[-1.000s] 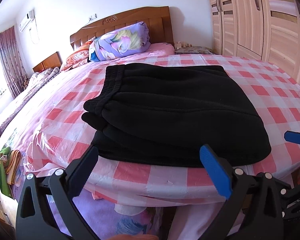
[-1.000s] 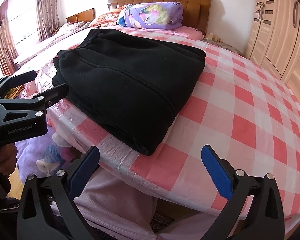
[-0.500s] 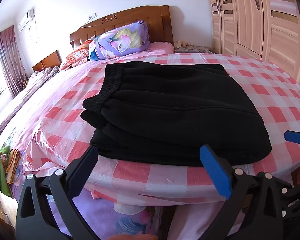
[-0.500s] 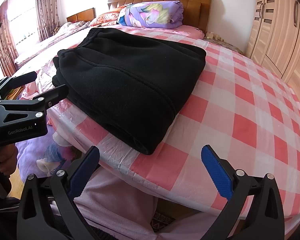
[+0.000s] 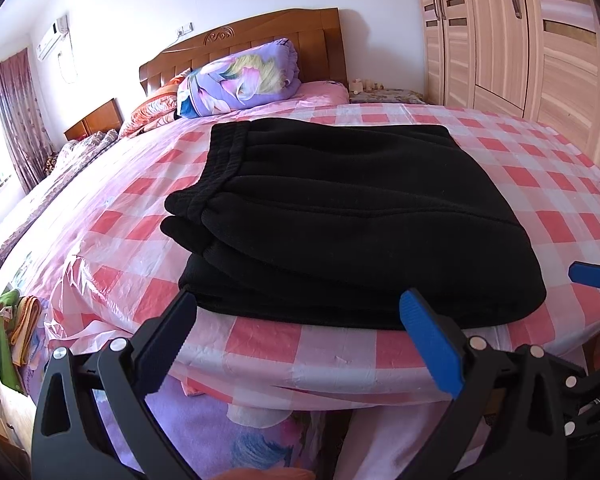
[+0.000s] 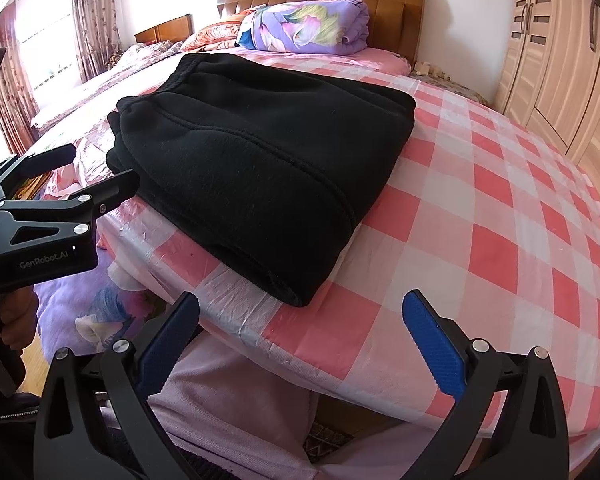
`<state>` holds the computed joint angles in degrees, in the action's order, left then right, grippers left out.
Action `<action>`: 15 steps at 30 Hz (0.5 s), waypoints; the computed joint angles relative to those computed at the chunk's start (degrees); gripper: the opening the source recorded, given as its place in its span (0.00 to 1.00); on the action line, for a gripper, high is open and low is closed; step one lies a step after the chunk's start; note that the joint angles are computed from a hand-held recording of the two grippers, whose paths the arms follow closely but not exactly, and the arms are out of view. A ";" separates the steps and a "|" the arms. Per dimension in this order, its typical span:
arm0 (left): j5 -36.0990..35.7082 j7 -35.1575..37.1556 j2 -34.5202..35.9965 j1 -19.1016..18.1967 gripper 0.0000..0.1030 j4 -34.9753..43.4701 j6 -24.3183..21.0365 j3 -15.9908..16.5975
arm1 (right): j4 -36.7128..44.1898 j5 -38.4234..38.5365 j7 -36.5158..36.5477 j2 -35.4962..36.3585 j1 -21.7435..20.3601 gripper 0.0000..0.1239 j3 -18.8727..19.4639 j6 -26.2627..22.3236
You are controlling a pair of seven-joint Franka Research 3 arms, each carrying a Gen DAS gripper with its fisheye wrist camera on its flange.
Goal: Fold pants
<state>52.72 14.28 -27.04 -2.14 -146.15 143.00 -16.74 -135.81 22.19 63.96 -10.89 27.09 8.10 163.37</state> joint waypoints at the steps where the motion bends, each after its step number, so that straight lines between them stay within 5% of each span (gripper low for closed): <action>1: 0.00 0.00 0.00 -0.01 0.99 0.00 0.00 0.01 | -0.01 0.03 -0.01 -0.03 0.03 0.80 -0.02 -0.06; 15: -0.39 0.51 -0.16 0.03 0.99 -0.52 0.55 0.24 | -0.03 1.04 -1.09 0.17 0.22 0.80 -0.23 -0.64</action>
